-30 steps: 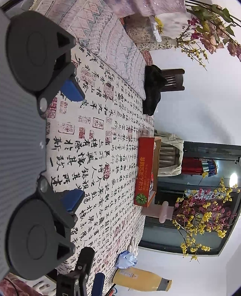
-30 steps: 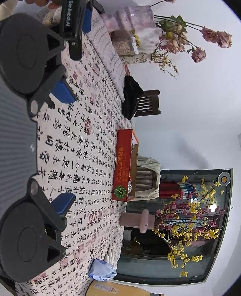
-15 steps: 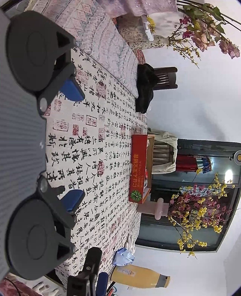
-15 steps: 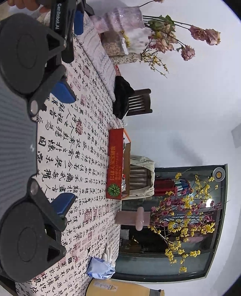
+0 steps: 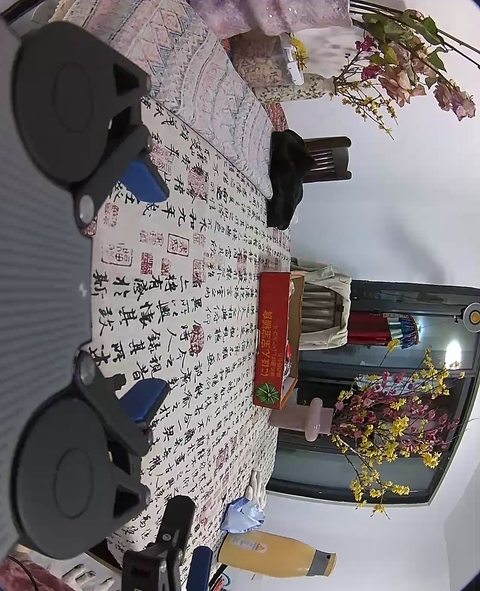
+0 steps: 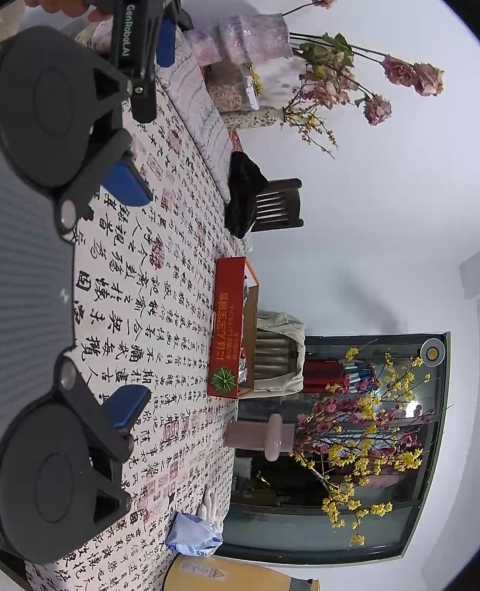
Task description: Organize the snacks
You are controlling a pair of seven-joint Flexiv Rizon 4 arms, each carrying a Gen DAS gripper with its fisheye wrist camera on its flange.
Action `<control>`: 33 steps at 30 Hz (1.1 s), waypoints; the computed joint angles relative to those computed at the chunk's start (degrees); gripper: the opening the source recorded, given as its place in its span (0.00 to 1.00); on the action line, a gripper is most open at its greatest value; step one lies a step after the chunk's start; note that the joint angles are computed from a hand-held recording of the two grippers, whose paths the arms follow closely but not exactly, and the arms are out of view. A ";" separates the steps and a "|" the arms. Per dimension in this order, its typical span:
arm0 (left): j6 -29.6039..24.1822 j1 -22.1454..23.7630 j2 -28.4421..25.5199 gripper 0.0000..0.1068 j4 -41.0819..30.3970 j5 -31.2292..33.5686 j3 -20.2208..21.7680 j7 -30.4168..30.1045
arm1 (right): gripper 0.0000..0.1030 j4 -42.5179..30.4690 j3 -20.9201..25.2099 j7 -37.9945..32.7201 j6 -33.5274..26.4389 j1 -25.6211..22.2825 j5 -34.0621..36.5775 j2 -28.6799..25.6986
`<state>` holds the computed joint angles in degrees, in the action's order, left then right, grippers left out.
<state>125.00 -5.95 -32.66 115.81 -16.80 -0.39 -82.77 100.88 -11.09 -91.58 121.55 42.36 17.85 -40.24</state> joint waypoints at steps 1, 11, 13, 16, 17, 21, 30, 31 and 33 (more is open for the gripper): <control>0.08 -0.03 -0.02 0.96 0.00 0.01 0.04 0.00 | 1.00 -0.04 -0.16 -0.03 -0.07 0.14 0.19 0.00; 0.63 -0.38 -0.05 0.96 -0.04 -0.25 0.27 0.49 | 1.00 0.08 2.10 2.55 -1.03 -2.31 -2.57 0.47; 0.60 -0.32 -0.04 0.96 -0.13 -0.24 0.22 0.57 | 1.00 0.14 1.52 2.65 -0.91 -1.85 -2.35 0.44; 0.62 -0.45 -0.06 0.96 -0.24 -0.43 0.28 0.77 | 1.00 0.09 0.98 2.76 -0.90 -1.45 -2.09 0.35; 0.62 -0.43 -0.04 0.96 -0.20 -0.44 0.24 0.77 | 1.00 0.12 0.74 2.73 -1.02 -1.26 -1.96 0.36; 0.49 -0.43 0.02 0.96 -0.14 -0.56 0.19 0.81 | 1.00 0.19 0.58 2.99 -1.42 -1.16 -2.14 0.34; 0.38 -0.34 0.08 0.96 -0.02 -0.32 0.15 0.85 | 1.00 0.38 0.04 2.97 -1.11 -0.57 -1.63 0.25; 0.36 -0.43 0.09 0.96 0.00 -0.40 0.22 0.93 | 1.00 0.34 0.11 2.98 -1.18 -0.67 -1.75 0.27; 0.43 -0.37 0.05 0.96 -0.06 -0.33 0.18 0.93 | 1.00 0.37 0.13 3.02 -1.22 -0.69 -1.79 0.28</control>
<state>125.43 -6.31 -32.60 115.75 -17.12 -0.21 -81.84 101.25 -10.97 -88.57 120.33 41.68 16.06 -39.96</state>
